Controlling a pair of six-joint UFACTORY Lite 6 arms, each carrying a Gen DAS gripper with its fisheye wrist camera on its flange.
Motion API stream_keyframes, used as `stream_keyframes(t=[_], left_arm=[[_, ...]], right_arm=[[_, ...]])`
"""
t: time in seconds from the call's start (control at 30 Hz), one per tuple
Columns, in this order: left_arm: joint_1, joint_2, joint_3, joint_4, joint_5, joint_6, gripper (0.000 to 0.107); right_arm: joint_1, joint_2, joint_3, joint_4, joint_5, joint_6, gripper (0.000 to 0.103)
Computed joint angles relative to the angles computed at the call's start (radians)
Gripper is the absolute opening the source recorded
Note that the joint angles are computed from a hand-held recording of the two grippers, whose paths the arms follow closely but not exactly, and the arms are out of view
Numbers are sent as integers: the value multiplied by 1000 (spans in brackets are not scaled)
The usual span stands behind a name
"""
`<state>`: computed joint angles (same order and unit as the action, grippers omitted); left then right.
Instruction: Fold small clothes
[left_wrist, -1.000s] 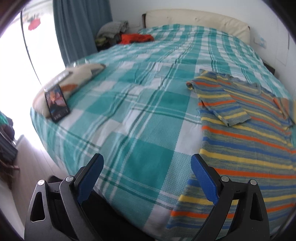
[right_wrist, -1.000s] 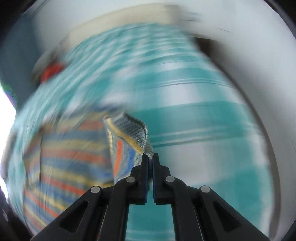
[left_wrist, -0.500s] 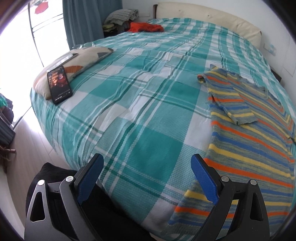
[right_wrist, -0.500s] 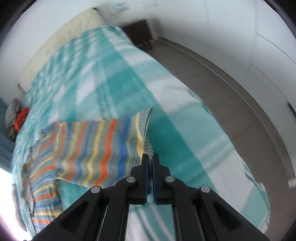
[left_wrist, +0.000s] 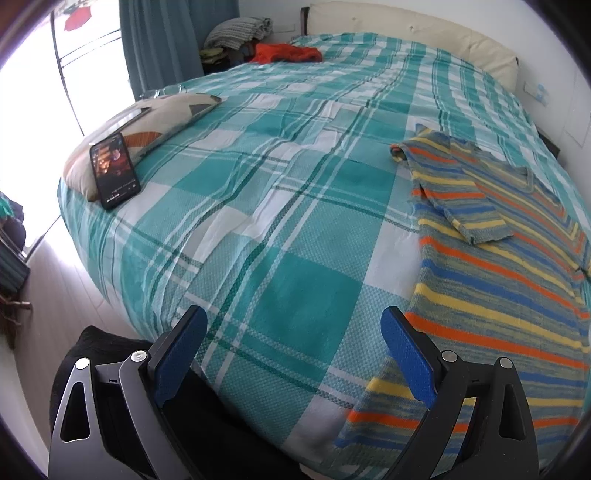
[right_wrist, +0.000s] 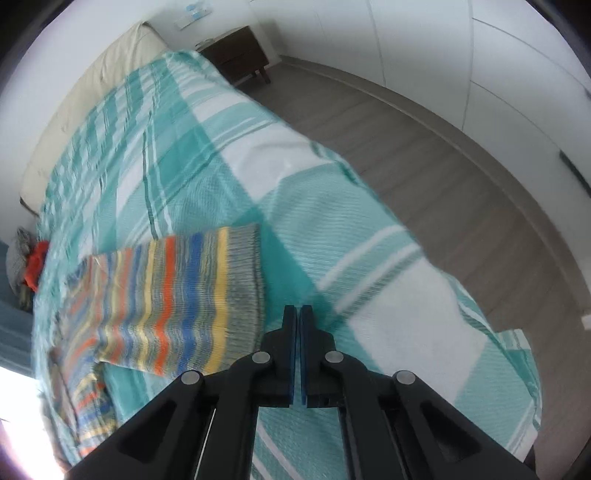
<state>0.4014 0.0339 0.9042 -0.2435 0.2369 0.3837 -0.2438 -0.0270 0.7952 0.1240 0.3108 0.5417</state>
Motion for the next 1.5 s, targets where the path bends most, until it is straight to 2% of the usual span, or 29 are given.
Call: stream_keyframes(t=[0.03,0.1,0.17,0.23,0.3,0.4,0.5,0.67,0.73,0.83,0.9,1.03,1.07,1.13,1.2,1.3,1.33,1.4,1.5], left_arm=[[-1,2,1,-10,-1,8,96],[-7,9,6,-15,-4,10,96],[-25,21,12,53,-8,-60,96],[-43,24,9,142,-18,-145,96],[-53,9,-7,198,-27,-196,96],[-56,-9,-28,240,-37,-218,96],[-51,-11,-31,254,-40,-219,96],[-45,17,-7,182,-26,-159,96],[-49,19,-5,172,-25,-154,96],[-64,-5,-18,209,-14,-181,96],[-44,-46,-6,82,61,-36,96],[51,-98,140,-323,378,296,96],[37,-85,206,-373,436,333,96],[-59,-38,324,-373,467,374,97],[-194,37,414,-292,439,386,97],[-417,221,504,-38,288,364,97],[-462,299,543,66,253,312,93],[-506,458,664,215,268,225,84],[-528,687,877,295,341,167,84]], right_arm=[[4,-38,-13,-32,4,26,11],[49,-74,-5,-132,13,89,11],[104,-83,17,-126,4,35,13],[175,-58,45,-166,-22,38,24],[236,-12,58,-281,-38,139,30],[253,58,44,-377,-43,262,30],[245,9,-62,-549,-92,503,30],[368,-159,-137,-843,75,791,31],[456,-295,-199,-891,164,861,42],[606,-431,-261,-959,283,981,49],[734,-482,-286,-992,360,1081,49],[966,-485,-292,-1082,502,1296,52],[1021,-475,-288,-1097,541,1339,54],[1059,-413,-258,-1135,550,1393,57],[1049,-367,-233,-1162,514,1391,57],[1028,-336,-222,-1168,474,1377,57],[1025,-341,-228,-1166,462,1381,57],[1023,-360,-250,-1160,445,1395,57],[1027,-392,-278,-1146,429,1414,57]])
